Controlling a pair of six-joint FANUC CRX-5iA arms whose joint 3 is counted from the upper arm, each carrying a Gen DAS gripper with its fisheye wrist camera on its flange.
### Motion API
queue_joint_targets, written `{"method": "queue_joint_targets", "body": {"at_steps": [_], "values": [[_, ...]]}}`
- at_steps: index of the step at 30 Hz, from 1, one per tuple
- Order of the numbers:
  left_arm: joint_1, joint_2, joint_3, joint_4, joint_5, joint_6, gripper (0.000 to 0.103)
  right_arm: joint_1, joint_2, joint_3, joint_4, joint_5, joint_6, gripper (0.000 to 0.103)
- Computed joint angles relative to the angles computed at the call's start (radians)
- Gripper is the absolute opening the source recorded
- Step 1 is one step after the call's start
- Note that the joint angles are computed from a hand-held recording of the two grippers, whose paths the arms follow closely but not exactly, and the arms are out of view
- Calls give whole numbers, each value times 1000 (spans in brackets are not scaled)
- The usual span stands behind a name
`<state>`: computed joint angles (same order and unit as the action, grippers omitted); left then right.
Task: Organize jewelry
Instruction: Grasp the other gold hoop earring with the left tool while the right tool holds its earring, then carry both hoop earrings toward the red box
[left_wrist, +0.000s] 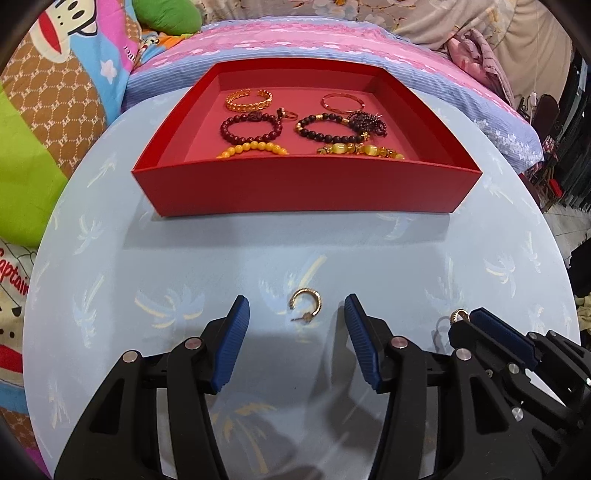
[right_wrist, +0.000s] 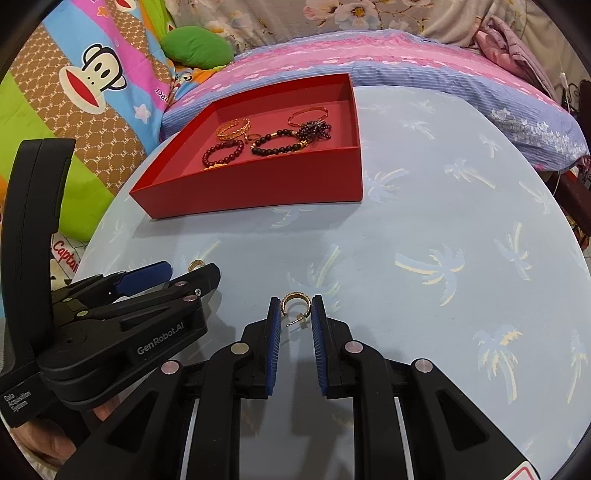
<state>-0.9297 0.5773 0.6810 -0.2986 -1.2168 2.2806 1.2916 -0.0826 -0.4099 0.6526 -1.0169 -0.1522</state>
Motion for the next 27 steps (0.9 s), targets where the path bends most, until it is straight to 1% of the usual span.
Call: {"method": "queue_joint_targets", "body": {"at_steps": [1,5,6,8,10,21,27], "values": [[-1,5,7,-2,-1,-3,49,-1,-2,-2,0,0,-2,16],[-3,10,14,-2,4,-17,36,-5,-2,-4,-1,0,-7,16],[-2,8,11,2,9,-22,31,-6,-2,-4,-2,0,-7,16],[-2,7,8,9,15,-28,25,-7,-2,-3,-5,0,-7,16],[-1,6,5,12,19,-30,16,-7,0,-1,-6,-1,-5,16],[3,-23,-39,50,50,-31,16,11,3,12,12,-17,-4,16],[-4,-52,-66,47,64,-23,16,25,6,24,27,-37,-3,16]]}}
